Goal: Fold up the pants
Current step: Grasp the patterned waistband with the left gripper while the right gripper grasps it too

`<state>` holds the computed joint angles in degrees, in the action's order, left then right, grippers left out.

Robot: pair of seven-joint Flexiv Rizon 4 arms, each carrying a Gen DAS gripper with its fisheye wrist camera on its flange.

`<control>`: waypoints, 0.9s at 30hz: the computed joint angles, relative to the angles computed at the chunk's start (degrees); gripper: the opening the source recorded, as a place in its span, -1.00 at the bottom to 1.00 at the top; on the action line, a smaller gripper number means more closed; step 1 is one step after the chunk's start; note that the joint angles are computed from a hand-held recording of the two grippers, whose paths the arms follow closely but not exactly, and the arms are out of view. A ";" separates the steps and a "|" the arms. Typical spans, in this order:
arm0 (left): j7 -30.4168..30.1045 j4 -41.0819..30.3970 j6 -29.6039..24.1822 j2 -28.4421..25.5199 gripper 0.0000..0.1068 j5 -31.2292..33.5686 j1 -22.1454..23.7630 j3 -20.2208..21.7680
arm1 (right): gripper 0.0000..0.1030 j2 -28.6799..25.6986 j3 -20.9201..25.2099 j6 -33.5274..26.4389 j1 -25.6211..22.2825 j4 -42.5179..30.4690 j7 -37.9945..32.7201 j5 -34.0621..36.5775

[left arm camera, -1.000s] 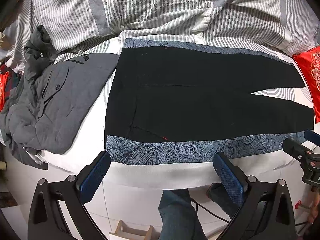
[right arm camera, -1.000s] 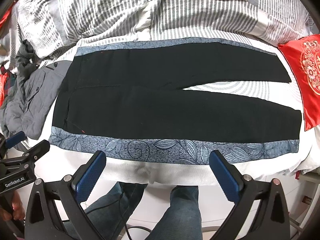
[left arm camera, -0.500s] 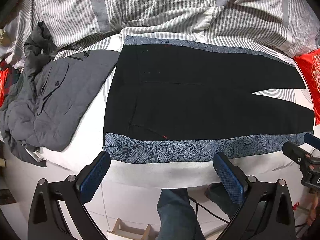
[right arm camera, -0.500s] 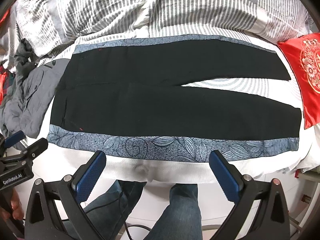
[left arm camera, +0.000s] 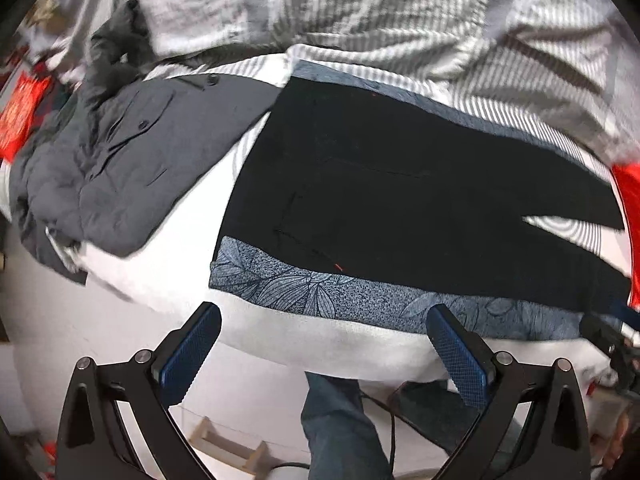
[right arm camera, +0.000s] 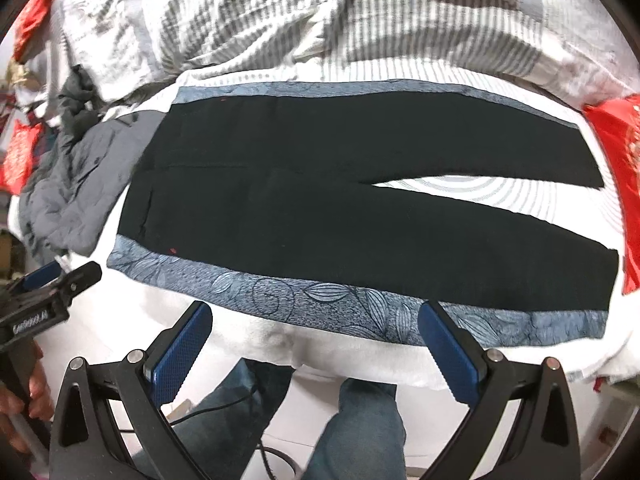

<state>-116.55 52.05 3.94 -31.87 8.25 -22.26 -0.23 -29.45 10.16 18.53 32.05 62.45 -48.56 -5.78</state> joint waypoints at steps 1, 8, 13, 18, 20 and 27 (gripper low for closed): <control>-1.57 1.07 1.01 0.46 0.93 -0.80 0.22 0.00 | 1.00 0.06 0.64 0.44 -0.75 0.13 -1.16 1.39; -10.42 10.14 6.10 3.75 0.93 -5.53 2.25 -0.55 | 1.00 0.48 4.44 5.36 -5.67 3.05 -2.34 15.93; -10.46 21.80 15.44 6.45 0.91 -9.94 5.18 -1.54 | 1.00 0.02 6.59 15.34 -7.58 8.69 0.13 26.06; -8.20 30.90 23.02 7.12 0.64 -14.39 7.76 -2.19 | 0.93 -1.98 9.37 27.41 -8.53 14.60 3.42 35.19; -6.91 33.65 25.94 7.02 0.64 -16.05 8.56 -2.55 | 0.91 -2.78 10.08 31.59 -8.39 16.41 4.10 37.03; -3.61 39.46 34.30 5.38 0.64 -23.04 10.61 -4.03 | 0.73 -5.41 12.60 41.34 -9.24 18.83 3.60 40.08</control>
<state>-120.16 91.51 38.24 -26.49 -14.79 -11.65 -4.27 -34.86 22.76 59.87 22.81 81.28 -44.96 34.31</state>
